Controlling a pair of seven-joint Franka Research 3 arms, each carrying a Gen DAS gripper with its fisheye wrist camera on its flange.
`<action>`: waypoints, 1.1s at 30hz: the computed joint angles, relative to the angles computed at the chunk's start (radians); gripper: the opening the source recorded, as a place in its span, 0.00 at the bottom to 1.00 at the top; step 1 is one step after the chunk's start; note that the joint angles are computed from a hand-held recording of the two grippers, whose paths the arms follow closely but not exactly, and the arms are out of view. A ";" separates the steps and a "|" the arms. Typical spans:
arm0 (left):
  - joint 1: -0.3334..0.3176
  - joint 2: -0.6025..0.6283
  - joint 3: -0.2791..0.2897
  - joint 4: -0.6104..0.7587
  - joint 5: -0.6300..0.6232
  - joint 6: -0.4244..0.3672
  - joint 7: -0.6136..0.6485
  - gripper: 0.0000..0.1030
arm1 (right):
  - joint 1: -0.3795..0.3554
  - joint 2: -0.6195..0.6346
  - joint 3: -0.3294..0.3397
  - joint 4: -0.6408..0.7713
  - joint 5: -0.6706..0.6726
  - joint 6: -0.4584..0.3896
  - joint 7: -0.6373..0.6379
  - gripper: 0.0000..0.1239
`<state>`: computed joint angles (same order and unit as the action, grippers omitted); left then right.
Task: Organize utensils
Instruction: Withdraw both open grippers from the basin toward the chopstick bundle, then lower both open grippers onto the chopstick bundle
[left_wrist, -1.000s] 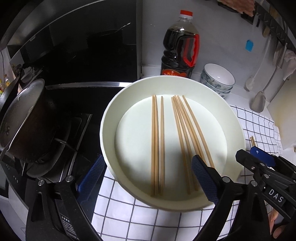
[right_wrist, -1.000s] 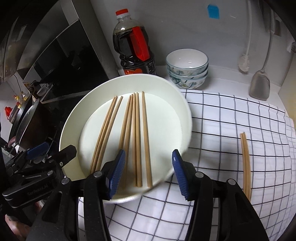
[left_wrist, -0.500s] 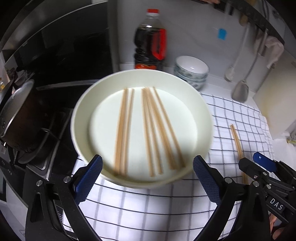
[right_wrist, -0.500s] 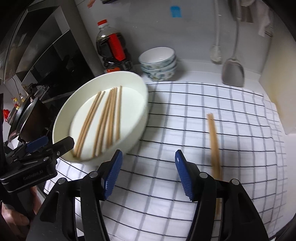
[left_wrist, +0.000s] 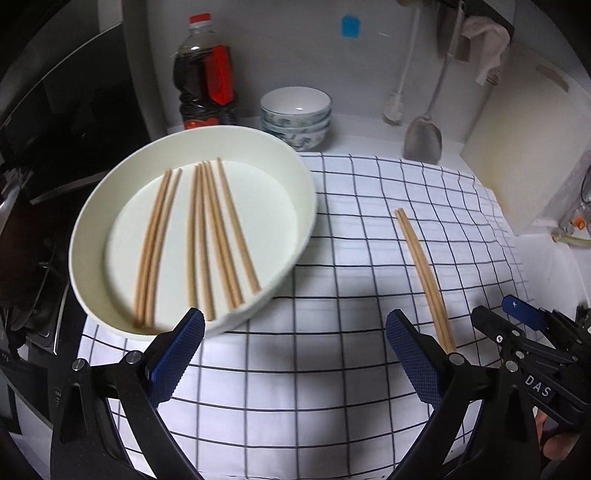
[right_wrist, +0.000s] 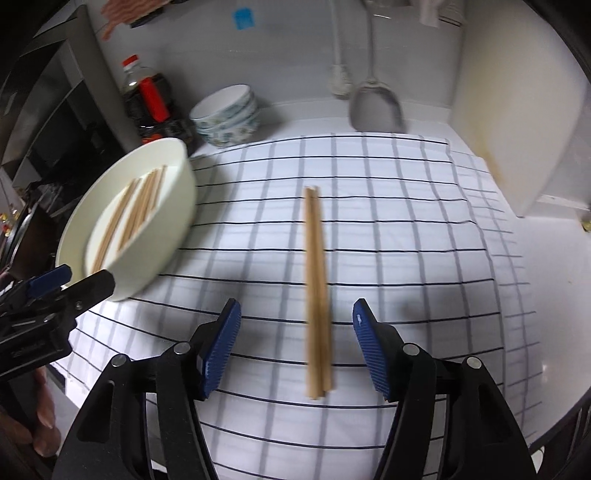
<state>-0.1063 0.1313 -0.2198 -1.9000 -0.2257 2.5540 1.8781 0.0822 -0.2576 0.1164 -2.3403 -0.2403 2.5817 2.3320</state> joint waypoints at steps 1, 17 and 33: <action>-0.004 -0.004 -0.003 -0.008 0.002 0.004 0.000 0.94 | -0.007 -0.008 0.000 -0.015 -0.013 0.003 0.007 0.49; -0.061 0.069 -0.029 -0.021 0.099 0.047 -0.132 0.94 | -0.041 0.059 -0.038 -0.099 -0.027 0.092 -0.049 0.49; -0.083 0.125 -0.042 0.006 0.216 0.056 -0.230 0.94 | -0.021 0.129 -0.063 -0.084 -0.030 0.186 -0.151 0.51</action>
